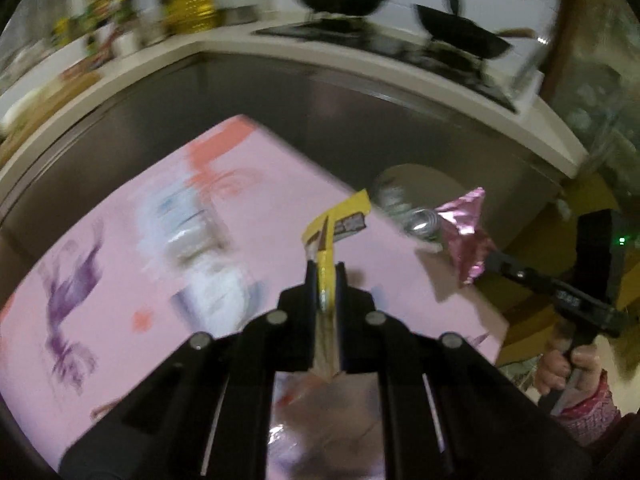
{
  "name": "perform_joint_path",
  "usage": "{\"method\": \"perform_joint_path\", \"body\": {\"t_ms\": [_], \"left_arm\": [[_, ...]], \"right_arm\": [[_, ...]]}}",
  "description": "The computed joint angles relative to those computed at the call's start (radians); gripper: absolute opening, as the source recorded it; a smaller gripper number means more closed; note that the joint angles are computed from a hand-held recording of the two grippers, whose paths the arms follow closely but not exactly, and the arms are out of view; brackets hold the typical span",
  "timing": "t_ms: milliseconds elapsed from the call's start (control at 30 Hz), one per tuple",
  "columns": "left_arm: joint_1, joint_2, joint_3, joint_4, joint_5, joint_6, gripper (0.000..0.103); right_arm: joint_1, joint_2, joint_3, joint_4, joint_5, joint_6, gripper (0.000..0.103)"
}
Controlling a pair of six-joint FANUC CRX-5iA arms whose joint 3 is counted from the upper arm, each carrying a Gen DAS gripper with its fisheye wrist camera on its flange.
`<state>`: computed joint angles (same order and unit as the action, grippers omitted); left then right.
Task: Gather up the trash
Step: 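Grasp the yellow wrapper with the left tool while the right tool holds the pink packet, then carry both wrappers to the beige bin and release them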
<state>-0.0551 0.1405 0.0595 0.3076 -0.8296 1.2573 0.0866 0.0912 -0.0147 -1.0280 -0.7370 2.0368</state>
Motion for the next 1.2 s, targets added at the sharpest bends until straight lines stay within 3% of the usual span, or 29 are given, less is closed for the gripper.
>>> {"method": "perform_joint_path", "body": {"t_ms": [200, 400, 433, 500, 533, 567, 600, 633, 667, 800, 933, 1200], "left_arm": [[-0.145, 0.242, 0.3, 0.017, -0.039, 0.011, 0.008], [-0.221, 0.496, 0.624, -0.014, -0.148, 0.103, 0.008], [-0.228, 0.526, 0.656, -0.016, -0.158, 0.113, 0.009], [-0.234, 0.561, 0.687, -0.014, -0.17, 0.117, 0.027], [-0.241, 0.58, 0.709, -0.043, -0.178, 0.141, 0.047], [-0.248, 0.587, 0.719, -0.073, -0.176, 0.165, 0.057], [-0.252, 0.588, 0.719, -0.094, -0.167, 0.181, 0.058], [-0.254, 0.592, 0.72, -0.102, -0.168, 0.188, 0.058], [-0.253, 0.597, 0.726, -0.106, -0.179, 0.197, 0.058], [-0.233, 0.517, 0.597, -0.066, -0.104, 0.188, 0.058], [-0.213, 0.378, 0.386, -0.009, 0.019, 0.161, 0.058], [-0.16, 0.159, 0.082, 0.014, 0.129, 0.14, 0.058]], "right_arm": [[-0.058, 0.026, 0.003, 0.094, 0.109, -0.069, 0.0], [-0.08, 0.127, 0.076, 0.164, 0.096, -0.134, 0.001], [-0.079, 0.152, 0.096, 0.171, 0.084, -0.144, 0.001], [-0.082, 0.183, 0.121, 0.157, 0.065, -0.138, 0.005], [-0.086, 0.206, 0.138, 0.143, 0.056, -0.138, 0.013], [-0.093, 0.224, 0.154, 0.138, 0.044, -0.144, 0.022], [-0.096, 0.24, 0.167, 0.133, 0.036, -0.158, 0.048], [-0.098, 0.242, 0.167, 0.127, 0.041, -0.162, 0.063], [-0.091, 0.233, 0.15, 0.131, 0.08, -0.171, 0.063], [-0.101, 0.186, 0.105, 0.074, 0.125, -0.111, 0.063], [-0.118, 0.139, 0.061, 0.0, 0.122, -0.066, 0.063], [-0.051, 0.089, 0.04, 0.023, 0.106, -0.059, 0.063]]}}
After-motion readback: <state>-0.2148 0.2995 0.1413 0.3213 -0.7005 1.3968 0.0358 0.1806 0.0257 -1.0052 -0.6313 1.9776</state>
